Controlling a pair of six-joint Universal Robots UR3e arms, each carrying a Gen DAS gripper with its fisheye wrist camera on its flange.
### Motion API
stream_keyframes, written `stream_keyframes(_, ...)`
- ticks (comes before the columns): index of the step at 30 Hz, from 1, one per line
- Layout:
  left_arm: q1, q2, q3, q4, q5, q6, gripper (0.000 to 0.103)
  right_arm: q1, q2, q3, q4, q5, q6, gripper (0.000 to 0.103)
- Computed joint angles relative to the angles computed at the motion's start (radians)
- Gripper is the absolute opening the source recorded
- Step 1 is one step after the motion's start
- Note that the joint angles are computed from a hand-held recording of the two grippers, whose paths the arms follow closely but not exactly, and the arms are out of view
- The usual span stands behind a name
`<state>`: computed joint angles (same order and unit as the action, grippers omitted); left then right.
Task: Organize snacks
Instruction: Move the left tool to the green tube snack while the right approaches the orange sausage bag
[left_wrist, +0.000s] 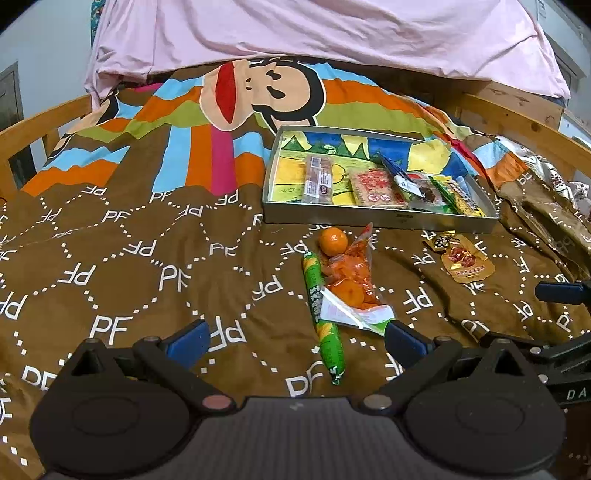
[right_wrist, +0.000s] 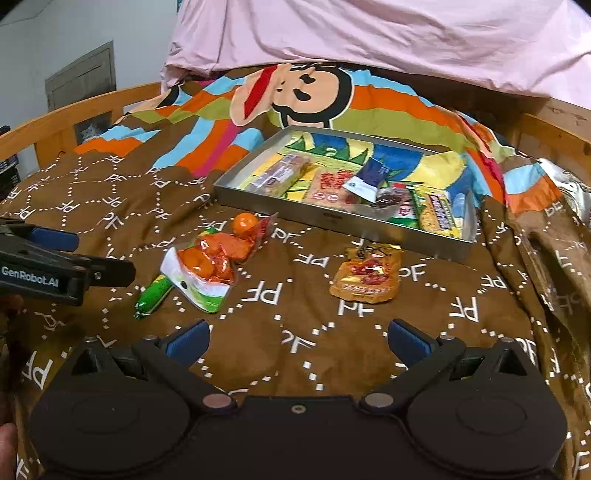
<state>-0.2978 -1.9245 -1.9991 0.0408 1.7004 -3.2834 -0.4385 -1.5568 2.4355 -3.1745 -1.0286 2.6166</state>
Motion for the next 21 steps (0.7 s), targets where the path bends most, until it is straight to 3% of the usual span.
stream_keyframes(9, 0.011, -0.024, 0.007, -0.008, 0.013, 0.014, 0.103, 0.019, 0.039, -0.032, 0.006, 0.0, 0.014, 0.102)
stream_keyframes(21, 0.048, -0.03, 0.015, -0.032, 0.011, 0.013, 0.103, 0.141, 0.243, -0.16, -0.096, -0.085, -0.016, 0.102)
